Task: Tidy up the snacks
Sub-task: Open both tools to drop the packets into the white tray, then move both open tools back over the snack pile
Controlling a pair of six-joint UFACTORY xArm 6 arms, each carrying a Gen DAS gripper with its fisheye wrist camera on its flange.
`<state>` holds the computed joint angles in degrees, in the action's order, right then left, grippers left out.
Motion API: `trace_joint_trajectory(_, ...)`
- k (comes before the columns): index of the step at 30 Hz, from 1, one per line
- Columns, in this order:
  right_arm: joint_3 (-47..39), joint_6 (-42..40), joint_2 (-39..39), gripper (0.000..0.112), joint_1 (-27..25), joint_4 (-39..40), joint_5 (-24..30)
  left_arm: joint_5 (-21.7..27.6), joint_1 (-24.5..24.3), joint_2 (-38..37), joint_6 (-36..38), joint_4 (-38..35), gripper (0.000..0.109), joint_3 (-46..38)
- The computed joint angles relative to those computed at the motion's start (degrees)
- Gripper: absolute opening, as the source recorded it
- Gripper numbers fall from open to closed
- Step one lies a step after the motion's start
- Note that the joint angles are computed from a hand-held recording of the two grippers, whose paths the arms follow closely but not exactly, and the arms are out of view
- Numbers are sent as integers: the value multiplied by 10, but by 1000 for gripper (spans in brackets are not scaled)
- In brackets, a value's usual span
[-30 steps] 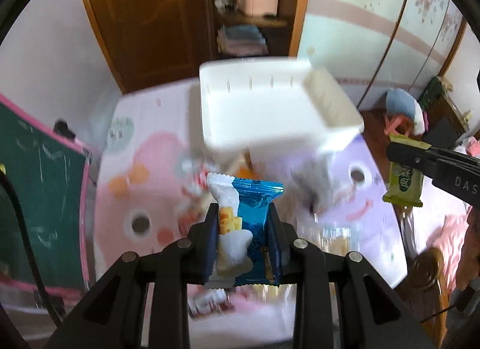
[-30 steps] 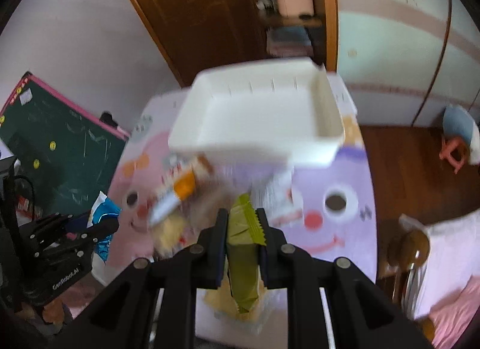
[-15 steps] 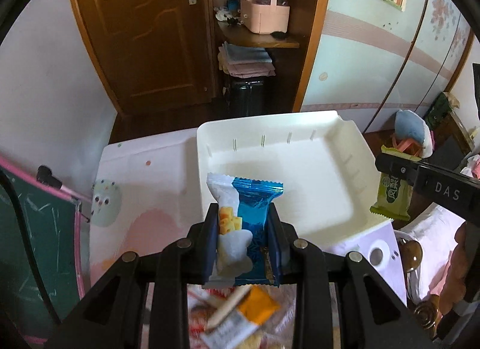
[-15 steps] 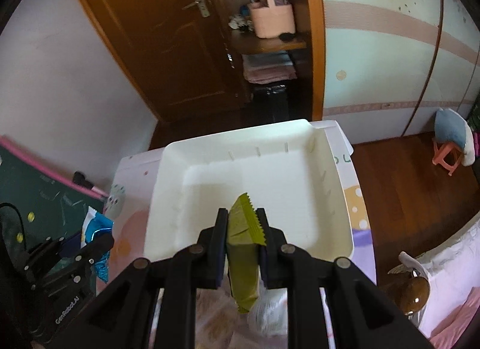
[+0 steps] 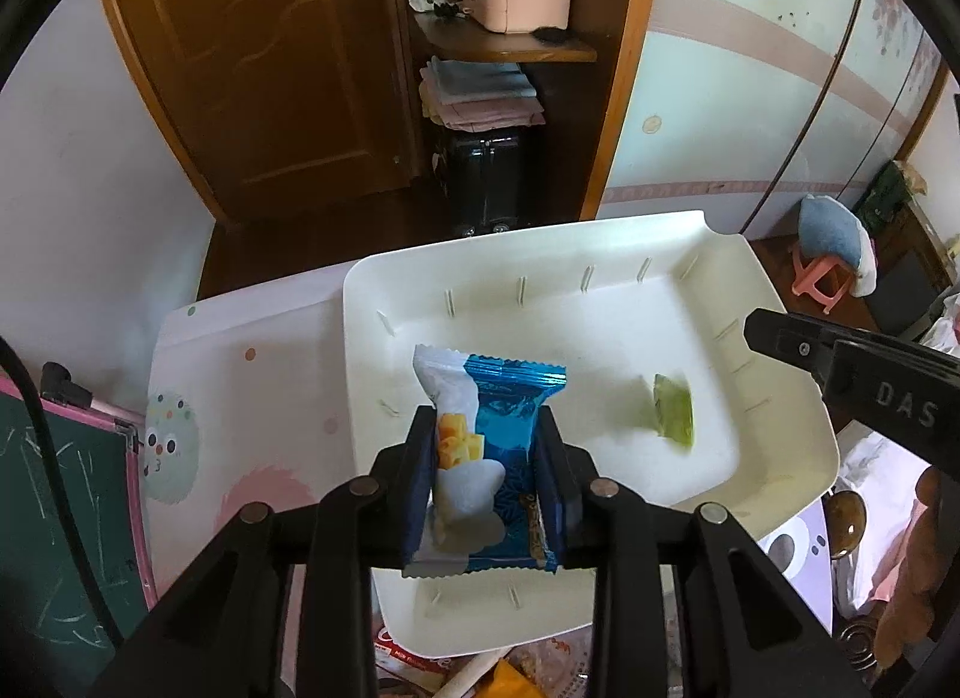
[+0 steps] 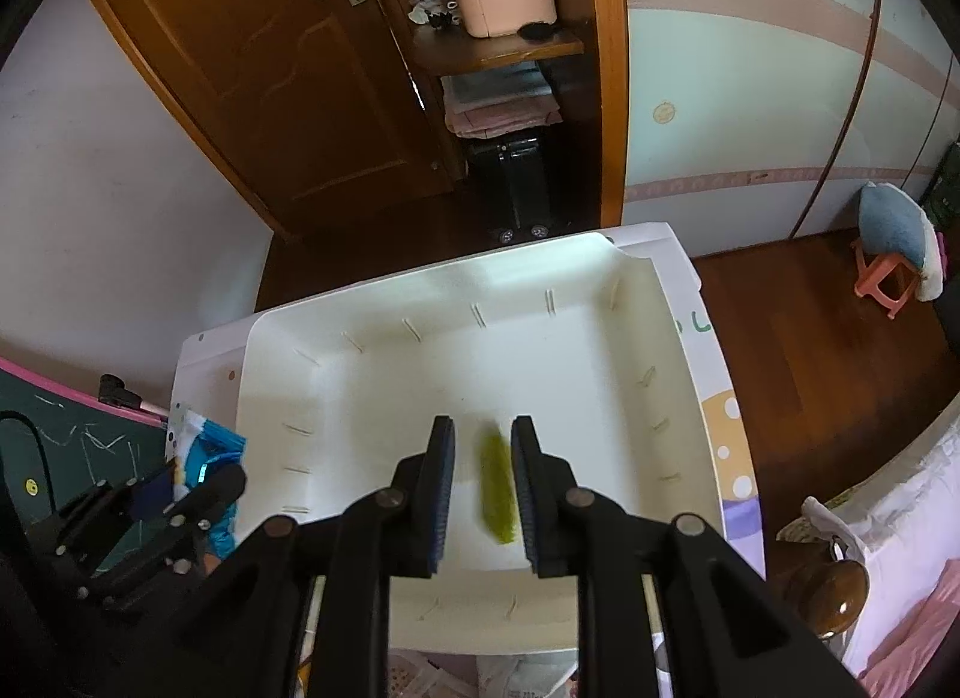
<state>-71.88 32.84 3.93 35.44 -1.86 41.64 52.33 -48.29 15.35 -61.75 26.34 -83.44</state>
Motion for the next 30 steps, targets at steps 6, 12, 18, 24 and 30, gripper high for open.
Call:
trace_joint_trajectory(6,19,5,-19,46,4,-7,-17,7,-13,-12,-41,52,87,7)
trace_joint_trajectory(12,38,6,-47,47,15,-13,-32,18,-22,-38,-56,54,88,25)
trace_joint_trajectory(18,50,18,-75,47,31,-28,-32,33,-40,-76,-81,75,88,50)
trace_joint_trajectory(24,68,40,-112,57,47,-46,-22,60,-65,-116,-110,90,88,73)
trace_joint_trajectory(30,98,57,-163,64,61,-63,-10,100,-99,-159,-142,105,88,93)
